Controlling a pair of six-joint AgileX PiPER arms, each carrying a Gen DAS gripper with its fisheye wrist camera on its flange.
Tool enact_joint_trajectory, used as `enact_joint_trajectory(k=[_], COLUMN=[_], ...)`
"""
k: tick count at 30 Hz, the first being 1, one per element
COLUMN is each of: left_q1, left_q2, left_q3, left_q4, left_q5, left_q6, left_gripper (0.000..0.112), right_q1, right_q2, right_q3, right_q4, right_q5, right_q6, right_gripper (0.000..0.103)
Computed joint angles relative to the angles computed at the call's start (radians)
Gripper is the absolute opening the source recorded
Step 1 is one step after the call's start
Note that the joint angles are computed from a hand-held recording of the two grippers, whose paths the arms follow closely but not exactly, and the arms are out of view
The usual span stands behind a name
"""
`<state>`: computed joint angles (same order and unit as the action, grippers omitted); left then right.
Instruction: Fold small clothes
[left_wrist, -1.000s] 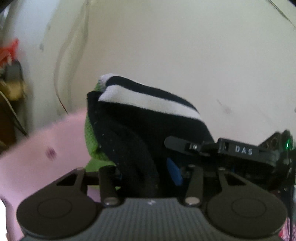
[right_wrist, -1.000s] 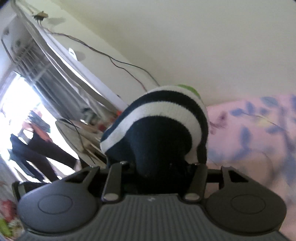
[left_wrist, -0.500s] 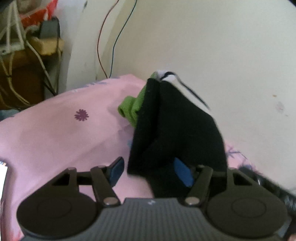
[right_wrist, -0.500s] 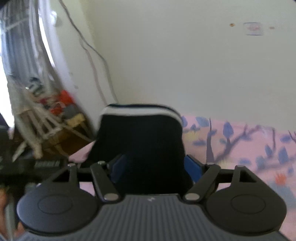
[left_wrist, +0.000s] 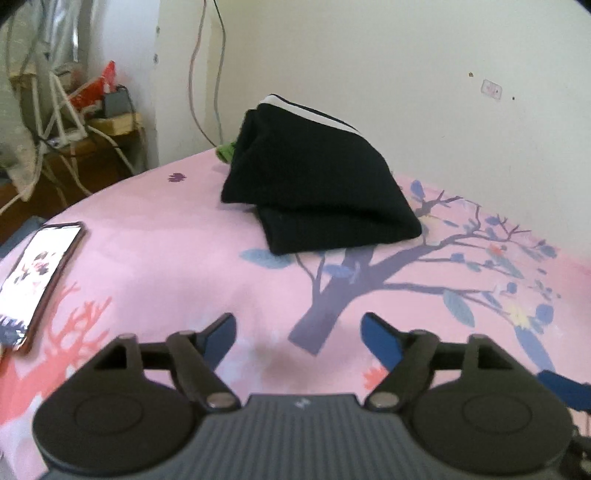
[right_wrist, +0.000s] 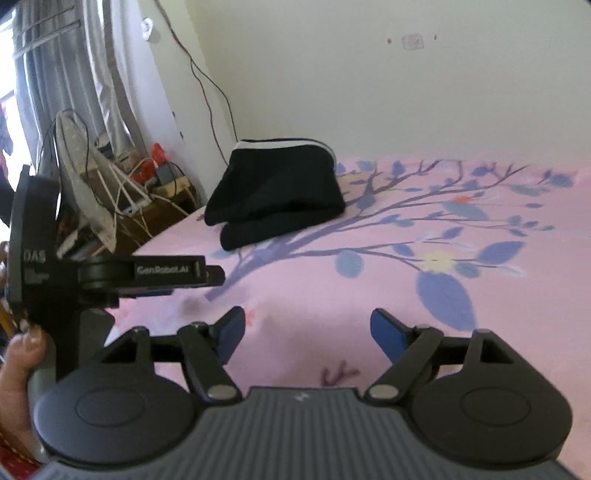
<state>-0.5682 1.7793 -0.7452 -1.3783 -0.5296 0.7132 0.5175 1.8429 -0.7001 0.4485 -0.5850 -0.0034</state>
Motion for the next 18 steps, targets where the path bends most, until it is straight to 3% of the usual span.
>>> enact_joint_trajectory(k=[3, 6, 18], left_q1=[-0.082, -0.131, -0.149], left_q2=[0.022, 0.021, 0.045], left_q3=[-0.003, 0.002, -0.025], left_q4=[-0.084, -0.119, -0.171], left_q5=[-0.132, -0.198, -0.249], left_q6=[0.022, 0.023, 0.079], left_gripper=[0.103, 0.103, 0.103], right_q1=[0.035, 0.041, 0.021], right_q2=[-0.012, -0.012, -0.017], right_q3=[0.056, 0.08, 0.108], right_q4=[0.061, 0.066, 0.004], right_q5=[-0.082, -0.118, -0.147], right_q6=[-0.043, -0.033, 0.045], right_gripper=[0.081, 0.082, 0.087])
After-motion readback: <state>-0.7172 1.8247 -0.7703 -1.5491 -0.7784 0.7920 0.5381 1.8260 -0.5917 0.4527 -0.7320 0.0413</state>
